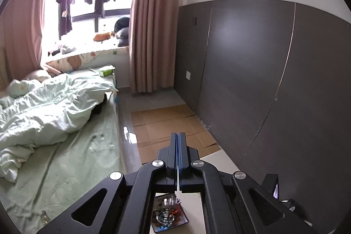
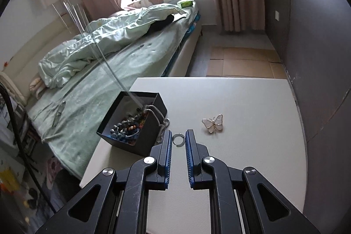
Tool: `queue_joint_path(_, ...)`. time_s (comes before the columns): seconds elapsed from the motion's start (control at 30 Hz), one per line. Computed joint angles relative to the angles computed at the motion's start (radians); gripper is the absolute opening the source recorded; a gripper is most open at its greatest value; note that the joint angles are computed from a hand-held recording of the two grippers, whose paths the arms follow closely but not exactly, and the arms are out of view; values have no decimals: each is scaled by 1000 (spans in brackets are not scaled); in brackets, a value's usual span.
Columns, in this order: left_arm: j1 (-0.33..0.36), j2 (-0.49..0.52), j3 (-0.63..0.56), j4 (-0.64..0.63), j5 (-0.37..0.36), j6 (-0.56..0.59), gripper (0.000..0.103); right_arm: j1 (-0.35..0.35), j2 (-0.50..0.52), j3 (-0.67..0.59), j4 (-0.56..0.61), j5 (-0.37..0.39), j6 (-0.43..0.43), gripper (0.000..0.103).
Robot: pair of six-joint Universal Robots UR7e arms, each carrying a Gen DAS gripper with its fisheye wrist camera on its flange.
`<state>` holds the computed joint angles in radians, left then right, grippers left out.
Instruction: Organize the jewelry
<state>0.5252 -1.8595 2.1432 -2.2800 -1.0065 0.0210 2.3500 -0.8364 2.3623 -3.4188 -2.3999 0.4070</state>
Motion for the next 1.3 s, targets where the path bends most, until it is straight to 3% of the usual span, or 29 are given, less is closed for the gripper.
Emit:
queue_joint_path(0.17,21,-11,18,22,3,-12,0,-3,0,14,-20,19,7,14)
queue_joint_path(0.4,92,-41,72,36,-55,-20,4,-14,3,17,-59,63,-18,14)
queue_joint_path(0.47,113,-48,84,48,-62,-41,22,-18,7,8,-62,82,-28,14)
queue_joint_path(0.53,142,-64,107,32,-73,-44,66,-21,13,-7,-64,99,-42,14)
queue_joint_path(0.57,147,-74,121,16,-73,-43,71,-21,17,-18,-64,109,-52,14)
queue_joint_path(1.1,321,-123,211,-27,-110,-43,72,-78,97,-160,-53,309,-168,15)
queue_joint_path(1.13,325,-125,216,-27,-110,-43,72,-86,98,-164,-49,329,-170,24)
queue_joint_path(1.17,333,-127,223,-31,-113,-42,72,-92,97,-166,-41,334,-167,44)
queue_joint_path(1.2,340,-126,226,-34,-117,-40,72,-91,100,-165,-49,313,-164,50)
queue_joint_path(1.3,368,-122,240,-46,-125,-38,73,-106,91,-138,-79,299,-166,51)
